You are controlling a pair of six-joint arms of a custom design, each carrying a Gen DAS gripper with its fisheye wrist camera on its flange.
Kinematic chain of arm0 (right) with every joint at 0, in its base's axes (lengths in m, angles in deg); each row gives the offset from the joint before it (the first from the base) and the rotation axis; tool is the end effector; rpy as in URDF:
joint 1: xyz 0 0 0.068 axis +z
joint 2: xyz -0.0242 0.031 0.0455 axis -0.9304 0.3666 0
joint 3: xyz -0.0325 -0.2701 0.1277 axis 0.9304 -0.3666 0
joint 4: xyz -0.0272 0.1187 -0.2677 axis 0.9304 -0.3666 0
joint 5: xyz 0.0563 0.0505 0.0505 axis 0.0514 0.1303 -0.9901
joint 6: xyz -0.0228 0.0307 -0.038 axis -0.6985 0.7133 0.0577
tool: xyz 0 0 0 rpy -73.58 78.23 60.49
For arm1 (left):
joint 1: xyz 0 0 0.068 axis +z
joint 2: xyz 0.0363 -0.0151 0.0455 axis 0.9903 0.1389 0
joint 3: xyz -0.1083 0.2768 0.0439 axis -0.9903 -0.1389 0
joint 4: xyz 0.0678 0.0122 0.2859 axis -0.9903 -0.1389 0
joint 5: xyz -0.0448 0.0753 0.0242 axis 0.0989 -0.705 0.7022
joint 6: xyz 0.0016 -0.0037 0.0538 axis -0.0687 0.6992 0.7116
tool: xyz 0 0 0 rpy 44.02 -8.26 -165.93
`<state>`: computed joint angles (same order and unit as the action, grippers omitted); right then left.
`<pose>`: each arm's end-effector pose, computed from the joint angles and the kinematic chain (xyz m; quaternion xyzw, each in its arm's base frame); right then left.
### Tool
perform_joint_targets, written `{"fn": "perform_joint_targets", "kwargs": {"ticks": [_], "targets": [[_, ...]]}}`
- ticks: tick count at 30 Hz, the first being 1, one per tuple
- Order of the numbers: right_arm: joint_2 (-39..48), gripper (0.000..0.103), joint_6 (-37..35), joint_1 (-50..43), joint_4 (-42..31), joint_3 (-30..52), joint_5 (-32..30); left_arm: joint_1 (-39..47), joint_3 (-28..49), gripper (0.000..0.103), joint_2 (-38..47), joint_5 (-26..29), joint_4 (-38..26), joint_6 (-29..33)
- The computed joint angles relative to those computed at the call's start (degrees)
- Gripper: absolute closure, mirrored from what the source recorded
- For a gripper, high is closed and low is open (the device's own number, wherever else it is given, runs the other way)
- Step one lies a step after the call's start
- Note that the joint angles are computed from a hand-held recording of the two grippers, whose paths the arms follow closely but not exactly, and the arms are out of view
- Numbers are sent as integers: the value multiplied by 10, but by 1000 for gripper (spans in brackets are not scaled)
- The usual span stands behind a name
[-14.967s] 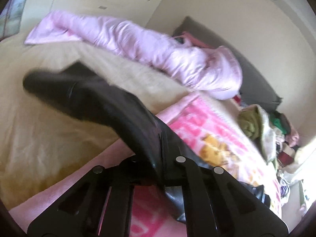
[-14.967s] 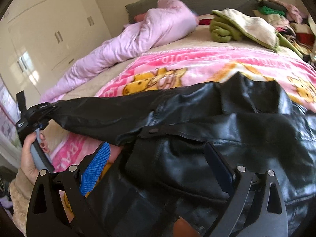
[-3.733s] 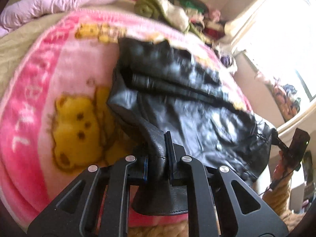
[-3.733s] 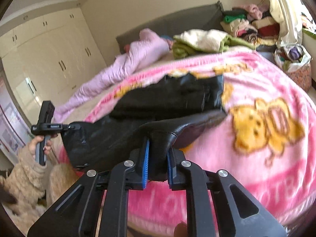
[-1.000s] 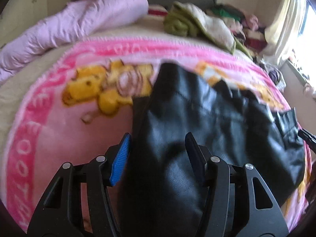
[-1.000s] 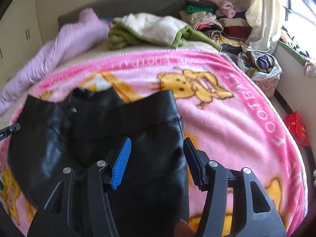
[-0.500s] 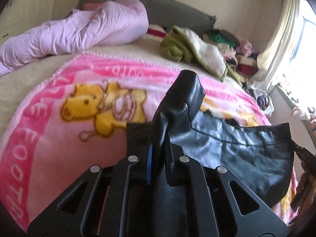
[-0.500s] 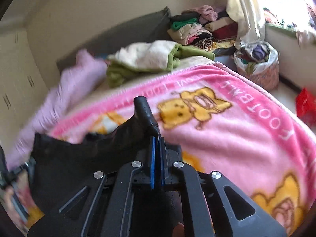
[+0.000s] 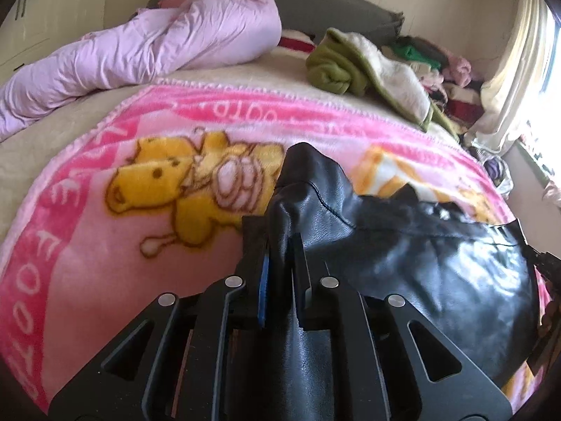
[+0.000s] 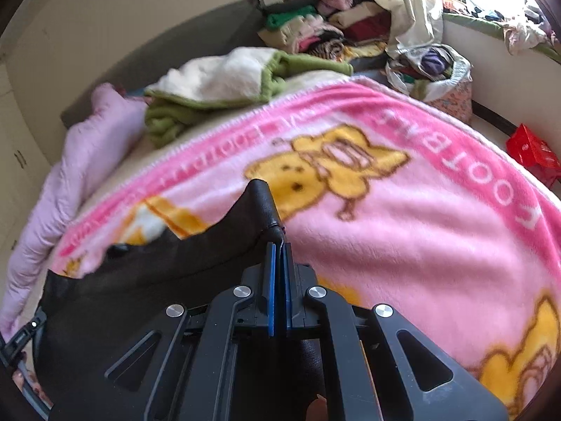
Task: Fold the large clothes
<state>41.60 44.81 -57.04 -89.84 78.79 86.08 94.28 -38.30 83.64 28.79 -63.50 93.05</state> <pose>0.2243 0.0328 0.1558 0.2964 0.8609 0.0209 0.4129 0.3380 0.0569 0.1748 0.0858 0.9152 -0.1438 0.3665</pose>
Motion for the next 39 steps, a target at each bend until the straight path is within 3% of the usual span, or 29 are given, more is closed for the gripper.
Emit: {"fn": "perform_joint_targets", "kwargs": {"ticks": [5, 12, 15, 16, 22, 23, 26, 30, 31, 34, 36, 39], "targets": [[41, 100, 7, 22, 12, -7, 32, -4, -10, 91, 16, -15, 22, 11], [67, 99, 14, 54, -26, 6, 69, -10, -27, 87, -4, -33, 33, 25], [50, 99, 13, 66, -43, 3, 77, -13, -29, 82, -15, -40, 25, 32], [42, 98, 14, 73, -52, 2, 84, -13, -29, 76, -18, -38, 18, 35], [-6, 85, 15, 100, -85, -10, 74, -17, -47, 58, -53, -39, 3, 41], [-22, 77, 17, 108, -96, -14, 72, -18, -50, 52, -59, -40, 0, 41], [-56, 63, 33, 132, -124, -20, 81, -18, -57, 47, -76, -41, -9, 44], [-111, 53, 48, 157, -165, -31, 81, -9, -65, 39, -103, -32, -25, 45], [-127, 51, 54, 166, -180, -33, 86, -5, -65, 34, -111, -27, -31, 45], [-168, 48, 67, 185, -213, -40, 91, 6, -67, 33, -133, -21, -45, 49], [-197, 45, 77, 199, -241, -44, 97, 14, -67, 25, -147, -12, -55, 53], [-237, 45, 94, 222, -280, -49, 106, 30, -68, 23, -166, 8, -78, 64]]}}
